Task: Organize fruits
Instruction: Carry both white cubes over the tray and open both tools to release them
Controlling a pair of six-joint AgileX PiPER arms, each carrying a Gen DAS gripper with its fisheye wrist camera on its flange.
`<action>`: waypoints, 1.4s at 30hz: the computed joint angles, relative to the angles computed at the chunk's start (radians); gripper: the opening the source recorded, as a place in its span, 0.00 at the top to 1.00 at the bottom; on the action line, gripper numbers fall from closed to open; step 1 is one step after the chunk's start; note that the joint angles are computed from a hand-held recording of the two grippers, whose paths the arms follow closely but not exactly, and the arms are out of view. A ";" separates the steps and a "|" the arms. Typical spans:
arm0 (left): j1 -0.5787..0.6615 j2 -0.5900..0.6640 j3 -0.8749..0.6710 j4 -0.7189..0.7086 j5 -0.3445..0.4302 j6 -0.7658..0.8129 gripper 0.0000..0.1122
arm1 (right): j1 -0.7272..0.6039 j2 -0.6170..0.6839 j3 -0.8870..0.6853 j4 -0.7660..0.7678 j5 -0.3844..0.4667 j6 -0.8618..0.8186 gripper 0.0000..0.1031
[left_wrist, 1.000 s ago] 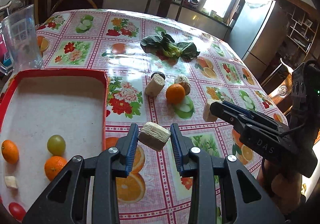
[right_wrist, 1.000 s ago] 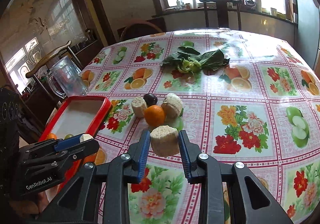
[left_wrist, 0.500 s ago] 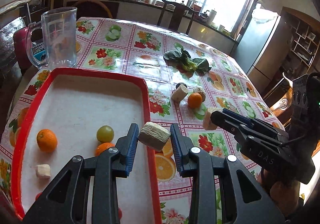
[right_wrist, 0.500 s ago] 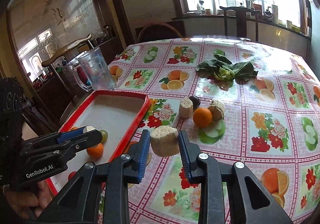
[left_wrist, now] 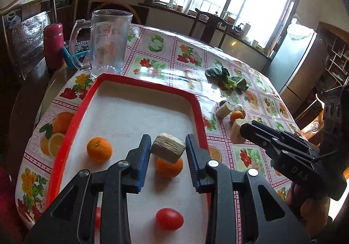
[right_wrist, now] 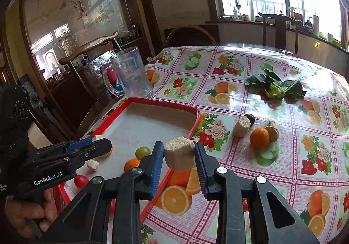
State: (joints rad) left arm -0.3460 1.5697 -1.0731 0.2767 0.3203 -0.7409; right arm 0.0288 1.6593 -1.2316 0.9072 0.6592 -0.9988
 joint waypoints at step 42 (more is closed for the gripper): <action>0.212 0.222 -0.244 -0.195 0.154 0.313 0.73 | 0.172 0.320 -0.324 -0.146 0.029 0.250 0.71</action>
